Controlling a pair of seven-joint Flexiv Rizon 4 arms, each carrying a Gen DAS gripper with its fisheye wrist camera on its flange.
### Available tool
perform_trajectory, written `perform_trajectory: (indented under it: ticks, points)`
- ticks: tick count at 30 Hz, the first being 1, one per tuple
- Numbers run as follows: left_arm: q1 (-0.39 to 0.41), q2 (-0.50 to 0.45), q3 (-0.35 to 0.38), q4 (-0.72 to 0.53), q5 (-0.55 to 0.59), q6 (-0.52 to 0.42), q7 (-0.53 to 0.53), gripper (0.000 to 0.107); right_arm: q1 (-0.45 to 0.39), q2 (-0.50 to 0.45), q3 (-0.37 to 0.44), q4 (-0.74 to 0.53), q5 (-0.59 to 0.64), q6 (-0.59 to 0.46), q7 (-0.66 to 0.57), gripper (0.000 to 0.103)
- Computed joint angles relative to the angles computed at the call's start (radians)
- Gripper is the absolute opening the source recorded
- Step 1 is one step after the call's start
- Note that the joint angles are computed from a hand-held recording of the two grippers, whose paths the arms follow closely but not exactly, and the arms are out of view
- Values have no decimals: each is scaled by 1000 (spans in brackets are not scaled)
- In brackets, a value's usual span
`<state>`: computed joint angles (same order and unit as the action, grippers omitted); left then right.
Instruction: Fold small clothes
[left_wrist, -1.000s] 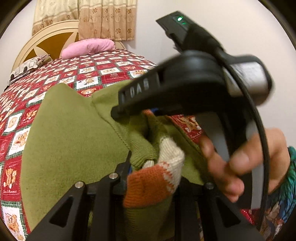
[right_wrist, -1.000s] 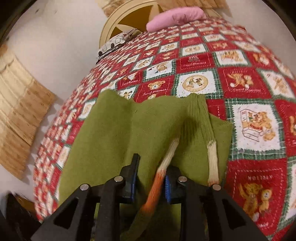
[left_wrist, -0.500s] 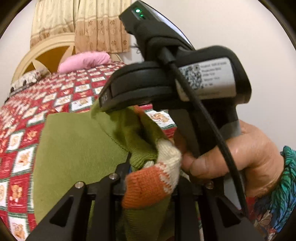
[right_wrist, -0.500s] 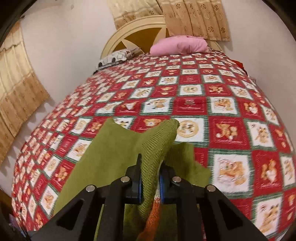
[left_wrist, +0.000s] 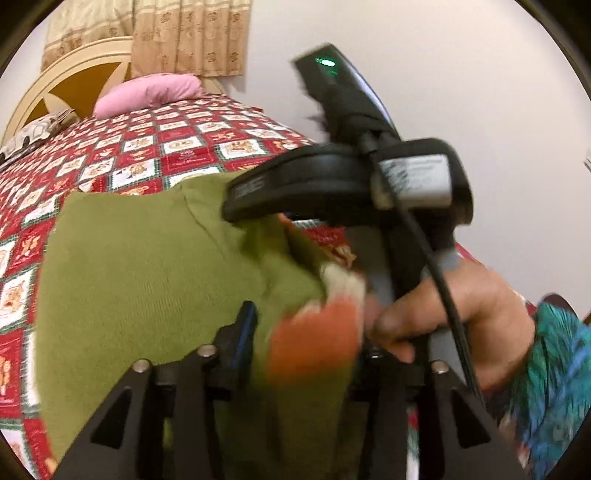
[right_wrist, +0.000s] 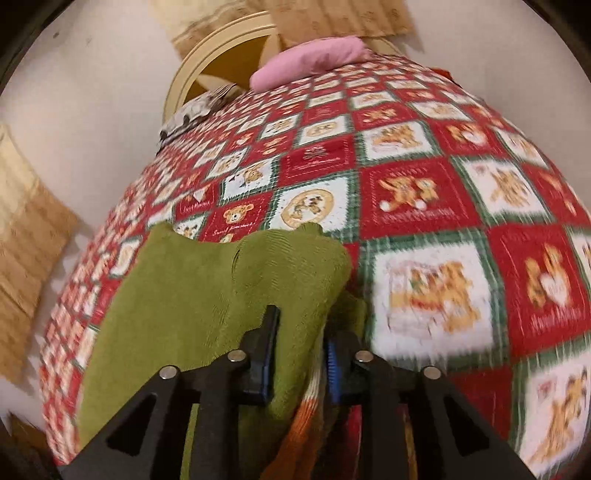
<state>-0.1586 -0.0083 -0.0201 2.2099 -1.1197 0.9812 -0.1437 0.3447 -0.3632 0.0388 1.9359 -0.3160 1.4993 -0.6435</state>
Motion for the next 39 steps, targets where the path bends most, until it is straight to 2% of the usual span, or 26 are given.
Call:
perform_trajectory:
  ticks: [1,2,3,4,6,7,8,10,11,12,13,15,18,22,25,27,28,29,30,31,32,33,34,36,37,39]
  points:
    - [14,20,18,10,4,-44,14,61,24,25,-25,23,-1,-6,23,33]
    - [32,46,42,24,10,-96,27,75,71,66,-82,73,-24,10,64,33]
    - [46,65,61,37,4,-134,47,82,100,102,-134,130,-104,51,144,34]
    - [65,95,89,57,-18,-173,92,82,142,153,-215,202,-249,87,277,34]
    - [88,132,116,87,-47,-183,149,82,228,250,-373,305,-536,99,515,34]
    - [97,147,125,99,-59,-177,162,82,243,311,-416,349,-699,87,644,34]
    - [109,153,133,104,-78,-164,170,82,231,350,-432,375,-850,96,762,34]
    - [132,138,138,94,-100,-148,141,83,173,403,-385,402,-1010,102,894,34]
    - [146,125,137,83,-79,-143,83,83,152,433,-352,416,-1075,92,956,38]
    - [159,107,135,69,-51,-140,30,83,145,445,-325,423,-1085,72,977,47]
    - [171,91,132,55,-17,-140,-34,83,147,461,-295,432,-1073,35,978,49]
    - [179,60,118,35,-2,-117,-69,83,187,484,-220,431,-975,-111,888,50]
    - [181,72,116,54,42,-96,-82,83,222,465,-136,382,-889,-257,727,50]
    - [167,134,129,109,31,-100,46,83,262,401,-41,279,-768,-483,430,50]
    - [118,154,104,161,-27,45,215,88,253,352,4,222,-702,-593,312,50]
    - [80,133,88,165,-76,134,263,88,231,333,26,209,-672,-610,292,50]
    - [52,117,80,164,-122,197,287,88,215,320,34,201,-641,-599,273,50]
    - [52,96,54,156,-155,254,301,83,201,307,46,196,-586,-581,241,38]
    - [80,79,42,141,-134,246,263,65,189,298,60,189,-546,-578,217,18]
    - [107,71,60,123,-70,172,196,55,181,289,77,180,-508,-595,199,17]
    - [123,51,112,83,-1,34,97,34,171,288,92,179,-507,-598,211,15]
    - [147,35,130,53,19,-68,30,22,155,295,103,189,-510,-564,238,13]
    - [170,36,127,48,27,-103,8,21,141,300,116,197,-508,-537,260,13]
    - [168,51,114,68,-81,-68,61,18,92,318,127,235,-521,-381,372,12]
    - [170,59,115,74,-129,-72,80,17,54,325,128,262,-571,-271,466,12]
    - [188,61,127,72,-172,-119,73,17,-9,326,66,308,-831,-29,784,12]
